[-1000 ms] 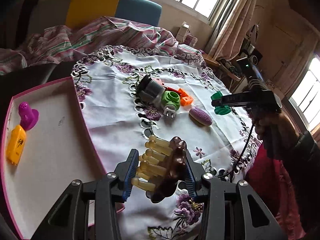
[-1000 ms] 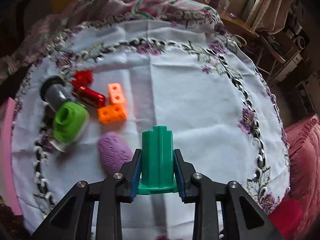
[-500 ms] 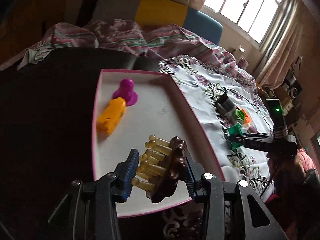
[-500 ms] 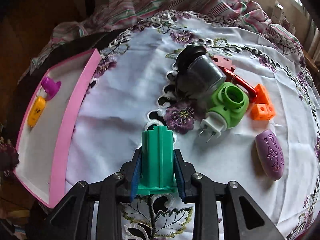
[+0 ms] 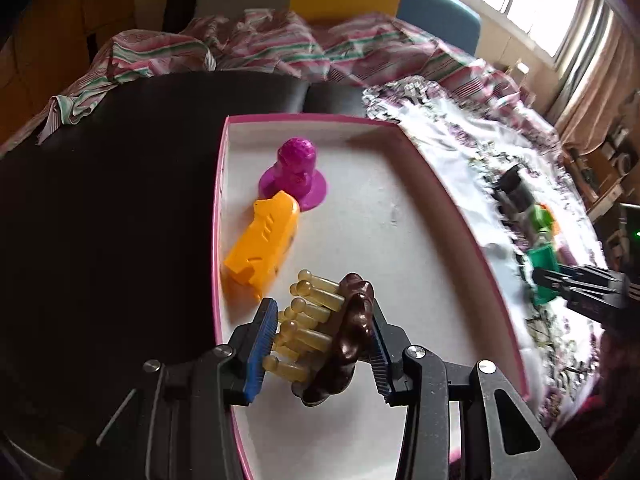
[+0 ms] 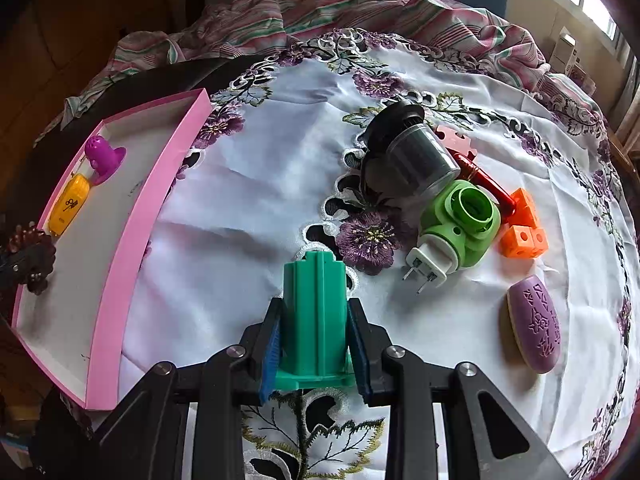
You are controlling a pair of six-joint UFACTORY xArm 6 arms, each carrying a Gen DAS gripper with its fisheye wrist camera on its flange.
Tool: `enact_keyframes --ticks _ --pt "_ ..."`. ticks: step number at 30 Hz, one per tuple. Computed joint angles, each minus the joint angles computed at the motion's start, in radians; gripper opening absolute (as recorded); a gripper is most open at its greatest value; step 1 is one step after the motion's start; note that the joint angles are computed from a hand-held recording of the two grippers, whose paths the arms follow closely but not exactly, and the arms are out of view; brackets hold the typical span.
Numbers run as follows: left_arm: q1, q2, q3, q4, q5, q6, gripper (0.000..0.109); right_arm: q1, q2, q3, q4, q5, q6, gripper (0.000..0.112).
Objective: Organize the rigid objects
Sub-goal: 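Lower the brown pedestal into the tray and open the left tool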
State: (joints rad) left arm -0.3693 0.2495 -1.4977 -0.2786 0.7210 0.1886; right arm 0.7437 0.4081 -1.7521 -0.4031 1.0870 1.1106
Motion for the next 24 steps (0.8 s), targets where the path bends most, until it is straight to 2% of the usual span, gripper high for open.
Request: enact_keyframes --ticks 4,12,16,20,24 --pt "-0.003 0.075 -0.097 0.026 -0.007 -0.018 0.037 0.0 -0.018 0.017 -0.018 -0.007 0.023 0.03" --pt "-0.004 0.193 -0.23 0.081 -0.039 -0.083 0.037 -0.004 -0.012 0.009 -0.03 -0.005 0.015 0.03" --pt "-0.008 0.156 -0.171 0.074 -0.089 -0.087 0.037 0.0 -0.006 0.001 -0.033 0.004 0.007 0.03" --pt "-0.011 0.103 -0.102 0.072 -0.137 -0.093 0.046 0.003 0.0 -0.008 -0.033 0.01 -0.002 0.03" --pt "-0.02 0.033 -0.021 0.1 -0.198 -0.125 0.046 0.004 0.003 -0.013 -0.03 0.017 -0.01 0.03"
